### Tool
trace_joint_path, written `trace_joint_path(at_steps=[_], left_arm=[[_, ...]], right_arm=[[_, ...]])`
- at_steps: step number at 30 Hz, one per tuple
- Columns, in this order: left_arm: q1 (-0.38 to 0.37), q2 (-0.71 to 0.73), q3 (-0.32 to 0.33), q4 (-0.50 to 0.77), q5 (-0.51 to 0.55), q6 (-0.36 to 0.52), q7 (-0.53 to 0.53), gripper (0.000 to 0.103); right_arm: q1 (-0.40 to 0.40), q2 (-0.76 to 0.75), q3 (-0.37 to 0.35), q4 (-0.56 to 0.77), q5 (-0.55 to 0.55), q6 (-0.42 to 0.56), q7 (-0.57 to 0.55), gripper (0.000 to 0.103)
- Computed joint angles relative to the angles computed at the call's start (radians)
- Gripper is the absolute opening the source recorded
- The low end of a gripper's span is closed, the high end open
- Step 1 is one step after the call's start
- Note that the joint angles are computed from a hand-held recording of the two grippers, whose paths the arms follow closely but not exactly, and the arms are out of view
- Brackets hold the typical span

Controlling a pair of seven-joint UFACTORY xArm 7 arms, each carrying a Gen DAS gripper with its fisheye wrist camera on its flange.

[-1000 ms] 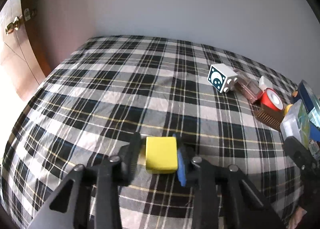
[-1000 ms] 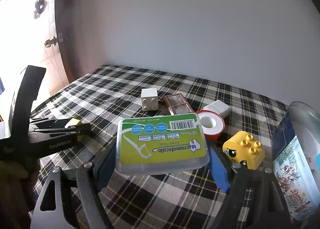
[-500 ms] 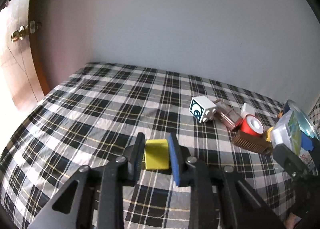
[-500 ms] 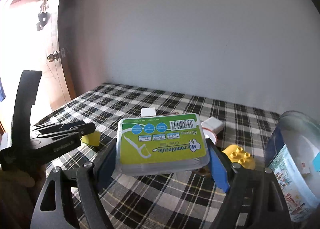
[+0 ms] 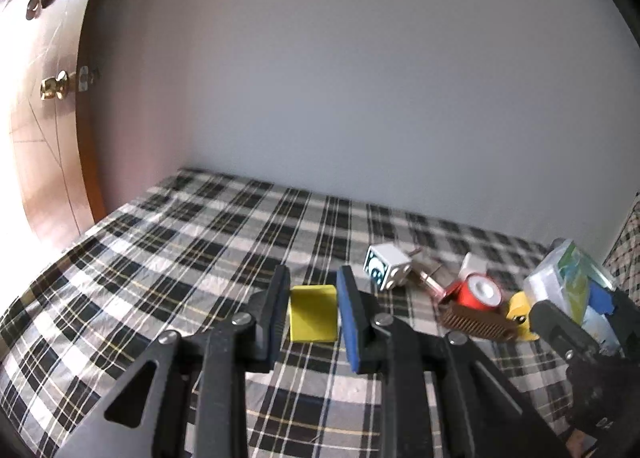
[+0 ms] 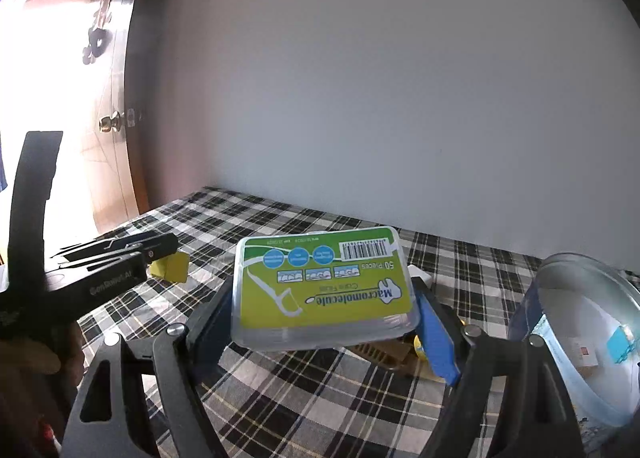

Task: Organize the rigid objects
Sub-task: 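Carry the yellow cube and the clear box over the tin with both tools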

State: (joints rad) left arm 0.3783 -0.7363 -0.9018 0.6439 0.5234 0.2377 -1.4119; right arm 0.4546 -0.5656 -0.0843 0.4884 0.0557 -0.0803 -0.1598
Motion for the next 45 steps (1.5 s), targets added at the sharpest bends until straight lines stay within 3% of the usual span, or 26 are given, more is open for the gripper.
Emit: trace_joint_path(at_steps=[8,15,21,30,40,45], left_arm=[[0.008,-0.078,0.006,-0.042,-0.033,-0.095,0.000,0.023],[0.015,-0.144,0.027,-0.123,-0.133,-0.306,0.013,0.023],[-0.011,-0.121,0.028,-0.137,-0.222,-0.317,0.058,0.023],[0.061,-0.221,-0.080,-0.025,-0.291,-0.272,0.099,0.023],[0.181,-0.177,-0.231,0.159,-0.294,-0.196,0.092,0.023],[0.205,-0.157,-0.262,0.190,-0.293,-0.205,0.106,0.023]], right_arm=[[-0.031,-0.042,0.020,-0.031,-0.024,-0.032,0.006,0.083],[-0.050,-0.102,0.002,-0.082,-0.066,-0.046,-0.038,0.083],[-0.069,-0.111,-0.008,-0.081,-0.064,-0.042,-0.040,0.083],[-0.004,-0.178,-0.110,-0.097,-0.051,-0.068,-0.061,0.083],[-0.033,-0.213,-0.160,-0.114,-0.062,-0.082,-0.109,0.083],[-0.058,-0.209,-0.177,-0.111,-0.053,-0.082,-0.123,0.083]])
